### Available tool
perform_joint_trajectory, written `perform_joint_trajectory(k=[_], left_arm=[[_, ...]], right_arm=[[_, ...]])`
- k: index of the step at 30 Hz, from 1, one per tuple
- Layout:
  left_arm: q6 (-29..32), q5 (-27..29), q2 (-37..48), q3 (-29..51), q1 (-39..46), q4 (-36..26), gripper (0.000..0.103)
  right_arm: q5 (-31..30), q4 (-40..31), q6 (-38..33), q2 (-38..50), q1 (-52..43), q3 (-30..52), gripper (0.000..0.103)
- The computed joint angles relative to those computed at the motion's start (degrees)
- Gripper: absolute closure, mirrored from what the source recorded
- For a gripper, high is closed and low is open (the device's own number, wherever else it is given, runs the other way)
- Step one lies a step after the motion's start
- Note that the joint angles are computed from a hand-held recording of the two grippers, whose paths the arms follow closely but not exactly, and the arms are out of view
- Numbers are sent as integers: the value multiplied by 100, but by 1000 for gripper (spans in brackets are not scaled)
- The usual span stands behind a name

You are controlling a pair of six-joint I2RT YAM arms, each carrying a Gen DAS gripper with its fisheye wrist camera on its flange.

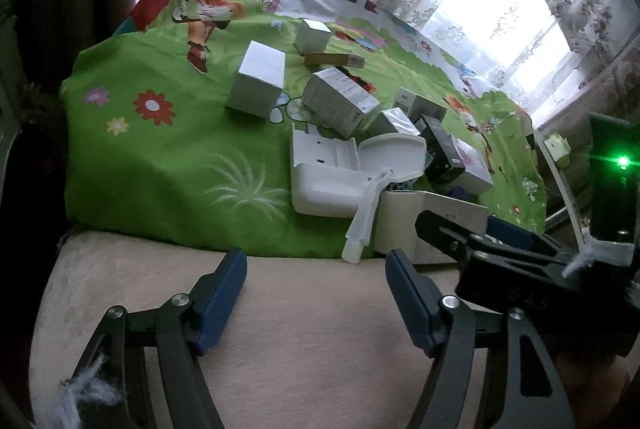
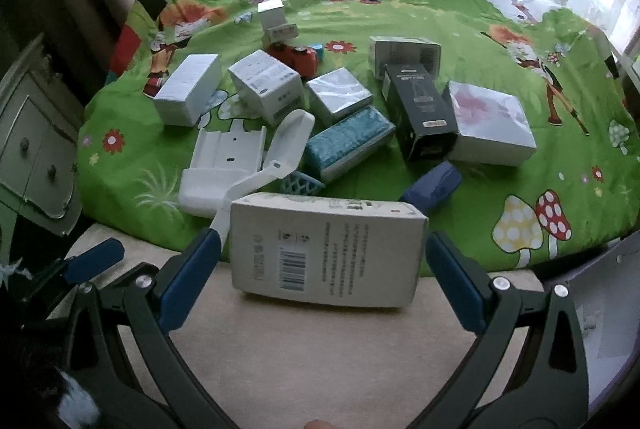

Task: Organize rigid objects
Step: 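Grasp the large white barcode box with the right tool, then grasp a white plastic strip with the left tool while the right tool holds the barcode box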

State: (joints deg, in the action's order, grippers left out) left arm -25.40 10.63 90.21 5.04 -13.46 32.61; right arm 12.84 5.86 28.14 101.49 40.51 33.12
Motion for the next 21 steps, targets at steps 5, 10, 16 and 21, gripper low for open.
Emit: perform_joint_trajectory(k=[5, 10, 16, 21], left_arm=[[55, -24, 22, 17, -34, -21, 31], [77, -58, 135, 113, -143, -83, 31], [222, 107, 560, 565, -299, -318, 33], [302, 62, 1001, 1158, -577, -670, 42]], right_arm=[[6, -143, 20, 265, -26, 225, 0], [-304, -166, -50, 589, -217, 411, 1], [-403, 202, 12, 174, -411, -84, 3], [-367, 445, -48, -603, -703, -761, 4]])
